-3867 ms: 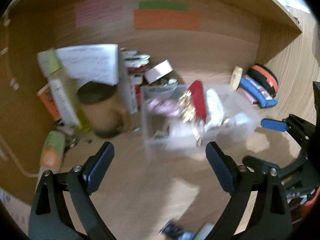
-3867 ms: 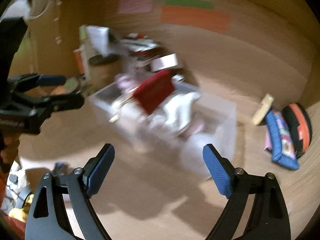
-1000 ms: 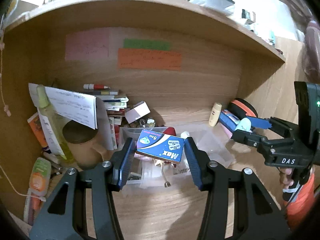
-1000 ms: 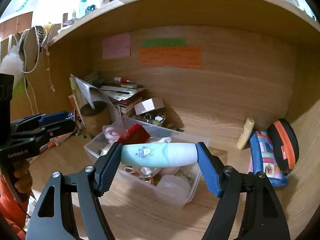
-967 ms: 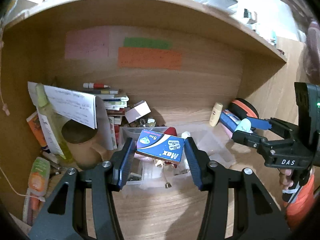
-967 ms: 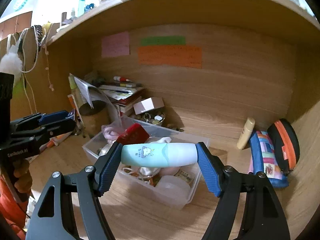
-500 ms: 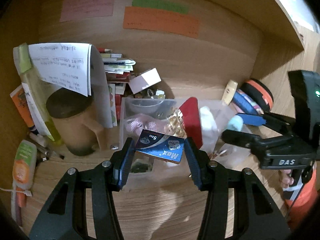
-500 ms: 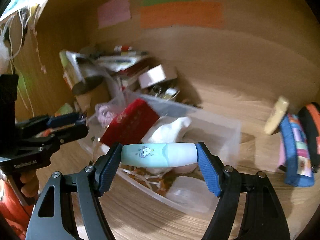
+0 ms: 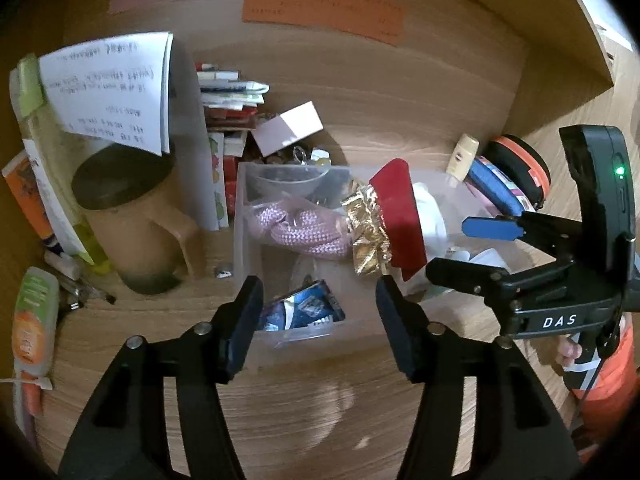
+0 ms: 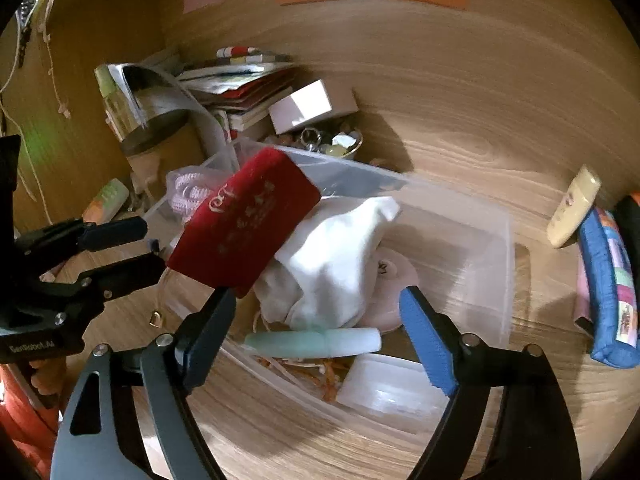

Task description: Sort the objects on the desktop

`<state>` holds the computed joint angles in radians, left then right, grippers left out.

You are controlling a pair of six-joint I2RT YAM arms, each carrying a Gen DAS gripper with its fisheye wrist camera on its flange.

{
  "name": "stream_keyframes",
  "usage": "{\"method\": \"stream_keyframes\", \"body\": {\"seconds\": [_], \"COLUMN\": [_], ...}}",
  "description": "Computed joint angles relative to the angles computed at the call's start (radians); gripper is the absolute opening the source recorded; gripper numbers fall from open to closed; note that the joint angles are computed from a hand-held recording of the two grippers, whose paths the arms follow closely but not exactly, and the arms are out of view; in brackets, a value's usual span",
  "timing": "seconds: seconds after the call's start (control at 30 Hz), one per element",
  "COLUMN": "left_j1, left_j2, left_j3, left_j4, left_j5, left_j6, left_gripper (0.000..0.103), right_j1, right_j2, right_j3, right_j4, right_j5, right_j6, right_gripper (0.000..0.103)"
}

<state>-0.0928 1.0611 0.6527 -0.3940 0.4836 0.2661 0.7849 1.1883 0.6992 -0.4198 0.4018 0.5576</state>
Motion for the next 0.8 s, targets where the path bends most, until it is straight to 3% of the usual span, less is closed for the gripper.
{"method": "stream_keyframes", "body": {"seconds": [0.33,0.43,0.57,0.8], "left_j1": [-0.003,-0.01,-0.042,-0.092], "left_j2": [-0.13,-0.158,-0.199,-0.23], "left_j3": [-0.012,-0.015,-0.035,-0.078], "left_j4": [-0.028,-0.024,0.002,0.035], "left_j5": [-0.019,-0.043,-0.13,-0.217], "left_j6": [-0.043,-0.079,-0.13,-0.168], "left_gripper": [0.077,0.098,0.099,0.099], "right_j1": [0.122,0.184,0.285,0.41], "right_j2": [-0.073,-0.094,-0.107,-0.107], "right_j3": [0.025,0.035,0.049,0.067], "right_j4": [-0.121,-0.176,-0.256,-0.369], "right_j5": [0.145,0.208,0.325,0.444], "right_j6": [0.064,0.112,0.197,0.357], "right_gripper": [0.084,0.093,0.102,0.103]}}
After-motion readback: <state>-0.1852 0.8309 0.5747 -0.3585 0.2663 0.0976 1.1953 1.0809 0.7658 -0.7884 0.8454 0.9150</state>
